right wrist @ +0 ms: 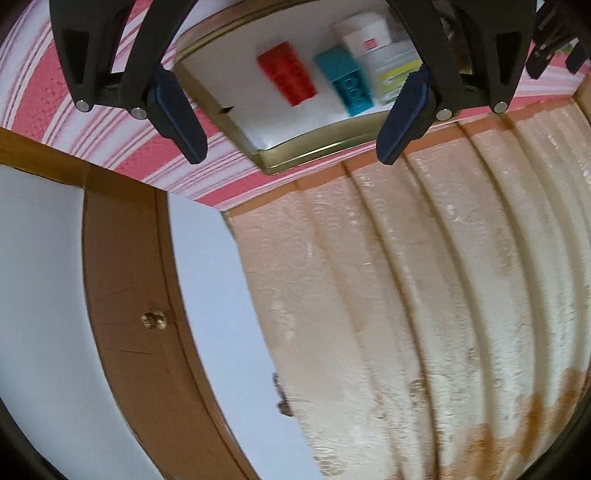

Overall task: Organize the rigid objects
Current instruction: 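Move both open tools back toward the green brick and purple block on the cover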

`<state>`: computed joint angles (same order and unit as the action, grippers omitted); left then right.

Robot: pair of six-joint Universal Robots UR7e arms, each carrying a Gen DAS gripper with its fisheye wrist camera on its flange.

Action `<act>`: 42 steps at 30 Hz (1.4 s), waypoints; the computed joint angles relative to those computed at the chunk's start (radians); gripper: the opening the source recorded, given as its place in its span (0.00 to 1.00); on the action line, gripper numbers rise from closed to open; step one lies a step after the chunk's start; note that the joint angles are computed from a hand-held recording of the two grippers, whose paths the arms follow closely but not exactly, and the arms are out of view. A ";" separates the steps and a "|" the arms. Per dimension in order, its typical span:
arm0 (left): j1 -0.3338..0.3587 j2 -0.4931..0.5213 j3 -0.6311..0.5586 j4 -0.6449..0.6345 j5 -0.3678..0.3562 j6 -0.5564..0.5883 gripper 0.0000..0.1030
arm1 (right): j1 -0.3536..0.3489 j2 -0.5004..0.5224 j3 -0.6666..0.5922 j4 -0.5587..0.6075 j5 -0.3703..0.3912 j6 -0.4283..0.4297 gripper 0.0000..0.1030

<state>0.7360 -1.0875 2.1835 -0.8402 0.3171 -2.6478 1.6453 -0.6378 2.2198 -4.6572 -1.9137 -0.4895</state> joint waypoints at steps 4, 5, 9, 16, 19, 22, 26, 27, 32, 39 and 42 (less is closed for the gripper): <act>0.000 -0.014 0.002 0.061 0.003 -0.042 1.00 | 0.027 0.030 -0.005 0.015 -0.022 -0.005 0.92; -0.001 -0.019 0.004 0.072 0.003 -0.051 1.00 | 0.035 0.038 -0.007 0.020 -0.031 -0.013 0.92; 0.005 -0.045 0.014 0.130 0.007 -0.102 1.00 | 0.062 0.076 -0.009 0.006 -0.056 -0.050 0.92; 0.017 -0.098 0.042 0.183 0.009 -0.137 1.00 | 0.116 0.133 -0.023 -0.029 -0.094 -0.057 0.92; 0.022 -0.123 0.060 0.164 0.003 -0.106 1.00 | 0.142 0.157 -0.041 -0.025 -0.121 -0.047 0.92; 0.028 -0.150 0.077 0.157 0.002 -0.083 1.00 | 0.173 0.184 -0.059 -0.015 -0.135 -0.044 0.92; 0.042 -0.189 0.093 0.172 0.007 -0.079 1.00 | 0.214 0.220 -0.088 0.012 -0.153 -0.040 0.92; 0.047 -0.199 0.095 0.182 0.009 -0.083 1.00 | 0.223 0.227 -0.096 0.022 -0.157 -0.034 0.92; 0.067 -0.252 0.112 0.205 0.016 -0.072 1.00 | 0.265 0.263 -0.131 0.069 -0.173 -0.008 0.92; 0.102 -0.317 0.124 0.225 0.021 -0.048 1.00 | 0.317 0.309 -0.187 0.123 -0.200 0.013 0.92; 0.118 -0.337 0.123 0.245 0.027 -0.057 1.00 | 0.333 0.323 -0.208 0.145 -0.209 0.024 0.92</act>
